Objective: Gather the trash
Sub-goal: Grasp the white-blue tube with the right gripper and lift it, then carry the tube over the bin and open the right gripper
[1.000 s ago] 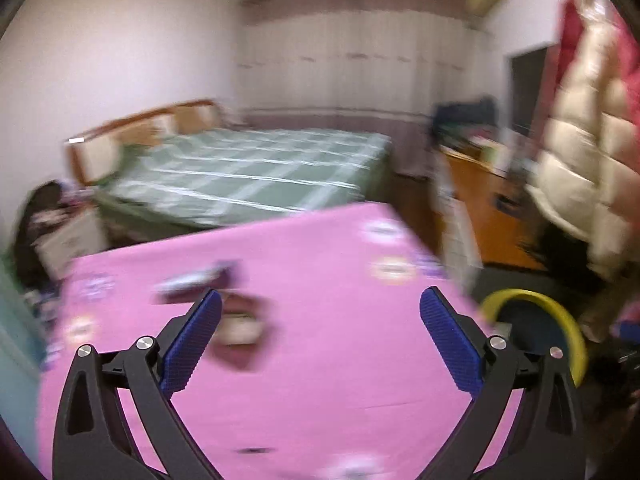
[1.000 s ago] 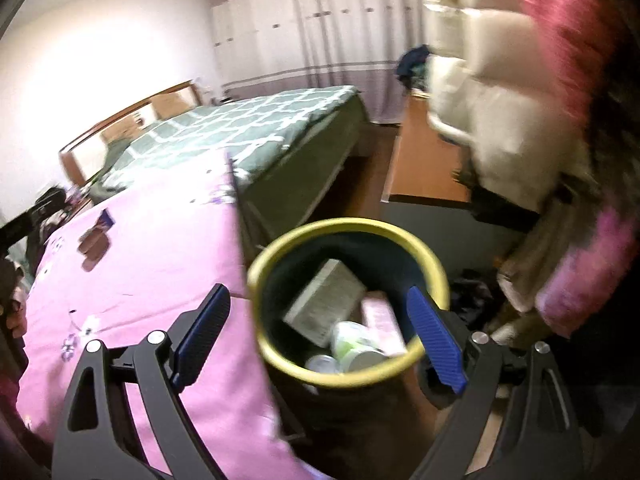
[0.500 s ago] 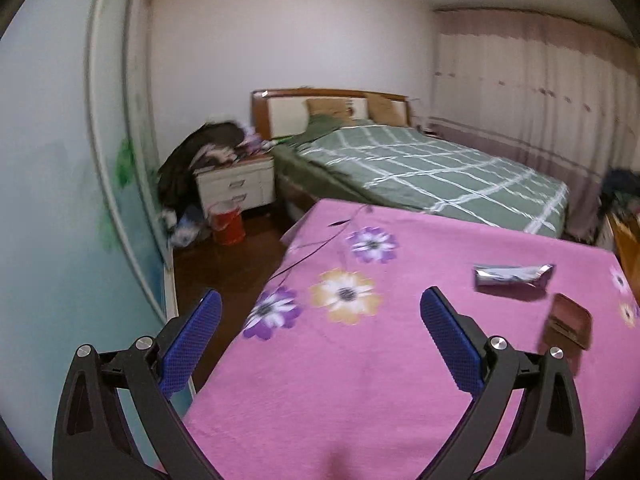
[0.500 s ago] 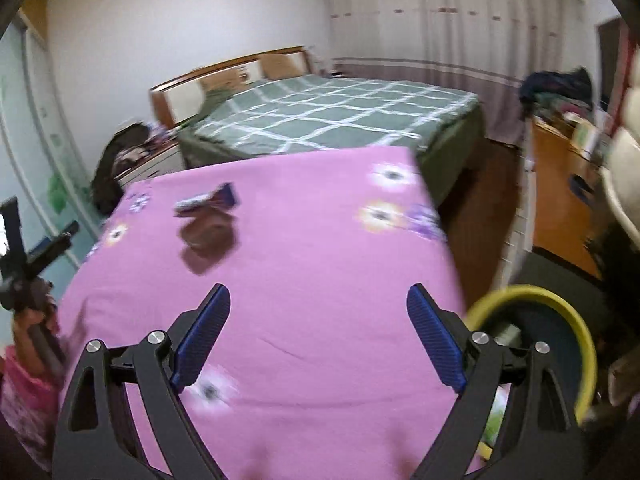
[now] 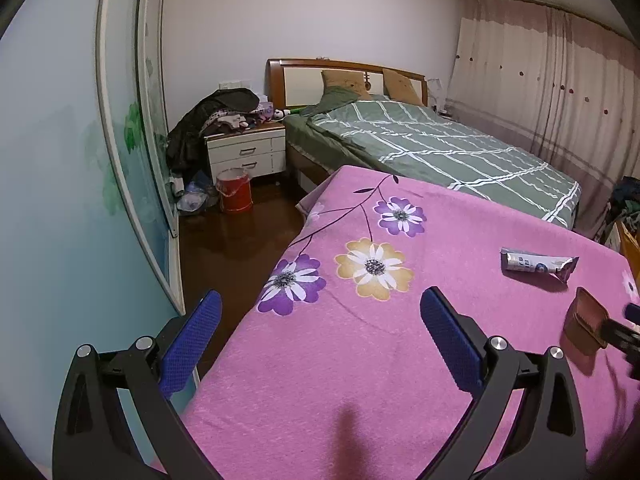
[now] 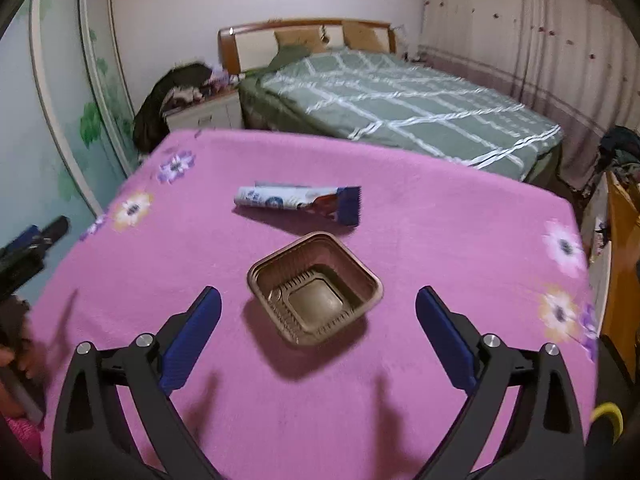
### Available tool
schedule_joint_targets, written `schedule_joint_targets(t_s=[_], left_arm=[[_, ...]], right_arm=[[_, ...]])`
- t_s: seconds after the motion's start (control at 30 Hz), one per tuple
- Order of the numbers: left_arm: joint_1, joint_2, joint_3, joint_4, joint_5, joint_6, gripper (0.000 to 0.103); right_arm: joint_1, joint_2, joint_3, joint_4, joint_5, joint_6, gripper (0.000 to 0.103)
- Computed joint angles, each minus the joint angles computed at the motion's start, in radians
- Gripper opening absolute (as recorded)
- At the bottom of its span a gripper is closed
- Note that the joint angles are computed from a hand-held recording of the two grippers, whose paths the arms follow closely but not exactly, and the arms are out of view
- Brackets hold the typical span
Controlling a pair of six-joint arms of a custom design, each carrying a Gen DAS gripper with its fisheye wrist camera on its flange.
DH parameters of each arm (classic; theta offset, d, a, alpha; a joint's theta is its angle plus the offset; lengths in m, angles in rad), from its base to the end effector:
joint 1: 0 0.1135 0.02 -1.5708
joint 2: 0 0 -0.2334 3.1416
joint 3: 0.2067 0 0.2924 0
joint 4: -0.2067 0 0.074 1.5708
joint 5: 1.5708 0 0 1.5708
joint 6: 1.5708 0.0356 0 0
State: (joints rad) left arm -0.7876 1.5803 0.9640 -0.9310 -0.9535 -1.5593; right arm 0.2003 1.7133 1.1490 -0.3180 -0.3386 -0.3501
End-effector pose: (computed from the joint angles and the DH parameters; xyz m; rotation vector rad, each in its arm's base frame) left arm 0.2271 -0.1869 0.1359 -0.8478 2.0513 0.4196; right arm 0.3851 0.0903 0.1591 -0.7973 2.2800 0.3463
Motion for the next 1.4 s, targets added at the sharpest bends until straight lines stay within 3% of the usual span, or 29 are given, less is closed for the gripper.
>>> schedule_joint_targets(t_s=[0.3, 0.47, 0.6, 0.87, 0.97, 1.0, 1.03, 1.1, 1.23, 1.4], left_arm=[[0.002, -0.003, 0.006, 0.015, 0.029, 0.012, 0.098], [0.012, -0.008, -0.004, 0.042, 0.038, 0.032, 0.098], [0.024, -0.018, -0.014, 0.065, 0.052, 0.047, 0.098], [0.028, -0.022, -0.026, 0.100, 0.057, 0.065, 0.098], [0.023, -0.014, -0.021, 0.102, 0.050, 0.073, 0.098], [0.020, -0.011, -0.018, 0.102, 0.046, 0.075, 0.098], [0.018, -0.007, -0.014, 0.101, 0.042, 0.078, 0.098], [0.016, -0.004, -0.008, 0.099, 0.038, 0.083, 0.098], [0.013, -0.005, -0.006, 0.100, 0.035, 0.088, 0.098], [0.008, -0.008, -0.008, 0.105, 0.031, 0.098, 0.098]], right_arm=[[0.032, 0.102, 0.142, -0.034, -0.007, 0.022, 0.094], [0.112, 0.288, 0.420, -0.164, 0.090, -0.015, 0.094], [0.152, 0.432, 0.607, -0.248, 0.151, -0.119, 0.094], [0.154, 0.665, 0.927, -0.493, 0.157, -0.260, 0.092], [0.151, 0.711, 1.001, -0.566, 0.141, -0.255, 0.072], [0.147, 0.717, 1.015, -0.587, 0.124, -0.251, 0.059], [0.147, 0.711, 1.008, -0.591, 0.116, -0.249, 0.052], [0.152, 0.667, 0.939, -0.550, 0.132, -0.246, 0.025], [0.146, 0.561, 0.783, -0.442, 0.130, -0.217, 0.020], [0.088, 0.388, 0.590, -0.348, 0.023, -0.172, 0.020]])
